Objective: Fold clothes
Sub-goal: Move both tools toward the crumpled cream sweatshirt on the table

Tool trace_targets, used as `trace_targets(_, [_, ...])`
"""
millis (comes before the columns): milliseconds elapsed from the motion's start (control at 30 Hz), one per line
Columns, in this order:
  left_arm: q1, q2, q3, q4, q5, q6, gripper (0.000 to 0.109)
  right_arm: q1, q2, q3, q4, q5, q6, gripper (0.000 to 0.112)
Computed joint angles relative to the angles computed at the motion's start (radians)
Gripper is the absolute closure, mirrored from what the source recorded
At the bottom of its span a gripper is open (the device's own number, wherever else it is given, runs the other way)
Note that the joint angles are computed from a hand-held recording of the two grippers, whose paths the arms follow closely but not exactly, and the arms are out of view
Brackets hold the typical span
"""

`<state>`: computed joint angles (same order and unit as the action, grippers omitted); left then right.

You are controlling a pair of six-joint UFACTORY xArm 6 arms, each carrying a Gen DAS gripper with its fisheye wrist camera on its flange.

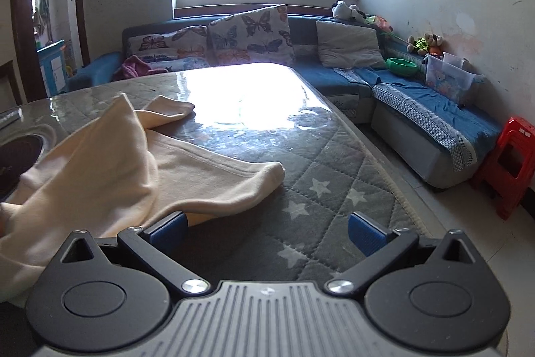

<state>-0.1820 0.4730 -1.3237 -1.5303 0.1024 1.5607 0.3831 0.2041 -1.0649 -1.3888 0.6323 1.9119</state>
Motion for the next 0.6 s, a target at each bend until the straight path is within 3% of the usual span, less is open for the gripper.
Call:
trace_targets(133, [-0.002,-0.041,0.032,-0.049,0.015,0.048,0.006,0.024,-0.020,0.009,-0.011,-0.020,0.009,0.009])
trace_targets(600, [-0.026,-0.140,0.123,-0.043,0.045,0.073,0.006,0.077,-0.015,0.000,0.024,-0.067,-0.049,0.009])
